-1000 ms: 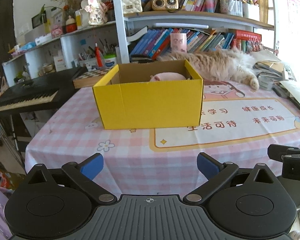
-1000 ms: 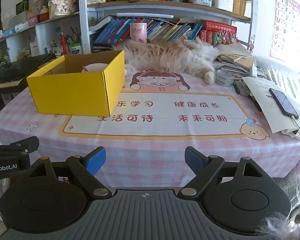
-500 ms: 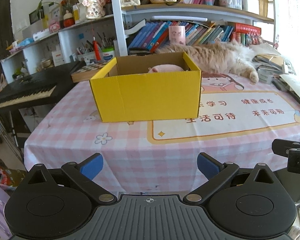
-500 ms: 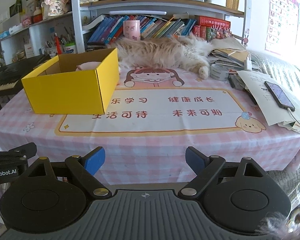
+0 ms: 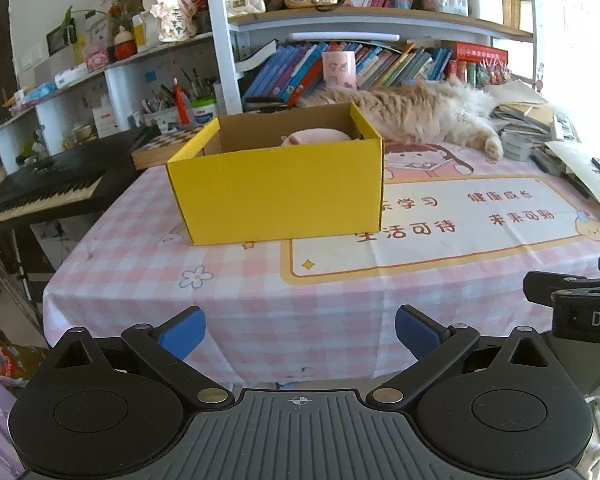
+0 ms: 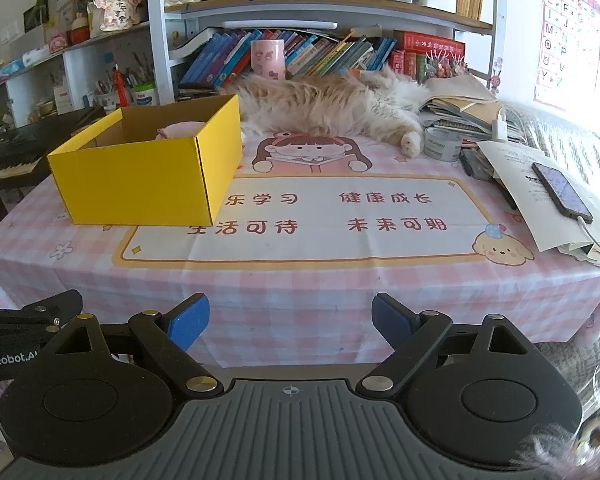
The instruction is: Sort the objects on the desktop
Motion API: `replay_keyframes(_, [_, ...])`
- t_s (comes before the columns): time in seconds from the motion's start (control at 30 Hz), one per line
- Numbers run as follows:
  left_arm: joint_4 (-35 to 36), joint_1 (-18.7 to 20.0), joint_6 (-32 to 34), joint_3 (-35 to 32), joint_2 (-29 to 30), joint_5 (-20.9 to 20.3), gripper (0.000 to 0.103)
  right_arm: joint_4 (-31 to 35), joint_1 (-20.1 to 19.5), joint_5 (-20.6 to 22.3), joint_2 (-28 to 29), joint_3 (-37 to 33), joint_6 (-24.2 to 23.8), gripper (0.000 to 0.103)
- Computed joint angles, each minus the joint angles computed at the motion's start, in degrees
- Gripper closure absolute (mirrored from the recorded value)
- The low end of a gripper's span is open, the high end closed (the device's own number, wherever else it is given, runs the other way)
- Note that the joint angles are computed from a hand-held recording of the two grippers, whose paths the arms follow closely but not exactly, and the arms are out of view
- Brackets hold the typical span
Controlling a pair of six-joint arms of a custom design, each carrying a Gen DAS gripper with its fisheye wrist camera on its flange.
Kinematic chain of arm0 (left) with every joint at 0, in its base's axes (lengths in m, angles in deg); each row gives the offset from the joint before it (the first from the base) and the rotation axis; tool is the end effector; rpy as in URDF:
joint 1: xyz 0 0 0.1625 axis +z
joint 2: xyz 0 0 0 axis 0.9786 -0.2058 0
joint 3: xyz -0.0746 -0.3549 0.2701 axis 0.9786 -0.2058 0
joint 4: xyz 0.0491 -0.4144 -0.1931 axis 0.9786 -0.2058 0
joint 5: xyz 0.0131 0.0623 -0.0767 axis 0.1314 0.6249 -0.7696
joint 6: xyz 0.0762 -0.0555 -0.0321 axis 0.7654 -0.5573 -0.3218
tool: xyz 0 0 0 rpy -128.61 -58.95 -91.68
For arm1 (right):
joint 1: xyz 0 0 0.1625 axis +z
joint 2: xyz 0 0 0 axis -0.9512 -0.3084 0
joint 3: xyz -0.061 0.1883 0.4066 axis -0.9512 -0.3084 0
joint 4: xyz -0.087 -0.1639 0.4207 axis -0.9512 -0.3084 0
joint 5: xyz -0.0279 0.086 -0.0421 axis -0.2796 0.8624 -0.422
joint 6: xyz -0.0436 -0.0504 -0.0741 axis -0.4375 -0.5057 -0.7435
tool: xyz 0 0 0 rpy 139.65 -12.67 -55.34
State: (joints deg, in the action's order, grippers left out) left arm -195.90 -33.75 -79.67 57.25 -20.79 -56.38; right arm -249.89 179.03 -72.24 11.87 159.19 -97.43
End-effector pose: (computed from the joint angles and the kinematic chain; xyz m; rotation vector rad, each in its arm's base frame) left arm -0.2407 -0.5472 0.1649 0.4889 2.0590 -1.0169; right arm 0.2430 -0.5459 0.1580 0.4853 -2.1959 1.0535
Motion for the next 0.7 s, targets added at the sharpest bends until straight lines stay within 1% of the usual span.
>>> replay_keyframes(0.3, [1.81, 0.13, -2.16, 0.25, -0.73, -0.8, 0.0, 0.97, 0.2, 0.33, 0.03, 0.1, -0.18, 0.015])
replay_keyframes(0.4, [1.85, 0.24, -1.93, 0.2, -0.77, -1.47, 0.0, 0.82, 0.19, 0.33, 0.08, 0.09, -0.21, 0.015])
replay_keyframes(0.57, [4.56, 0.69, -3.49, 0.01, -1.41, -3.42, 0.0, 1.15, -0.06, 0.52, -0.02, 0.04, -0.52, 0.015])
replay_keyframes(0.7, [4.09, 0.78, -3.1, -0.01, -1.36, -3.99, 0.0, 1.32, -0.17, 0.57, -0.06, 0.04, -0.79, 0.015])
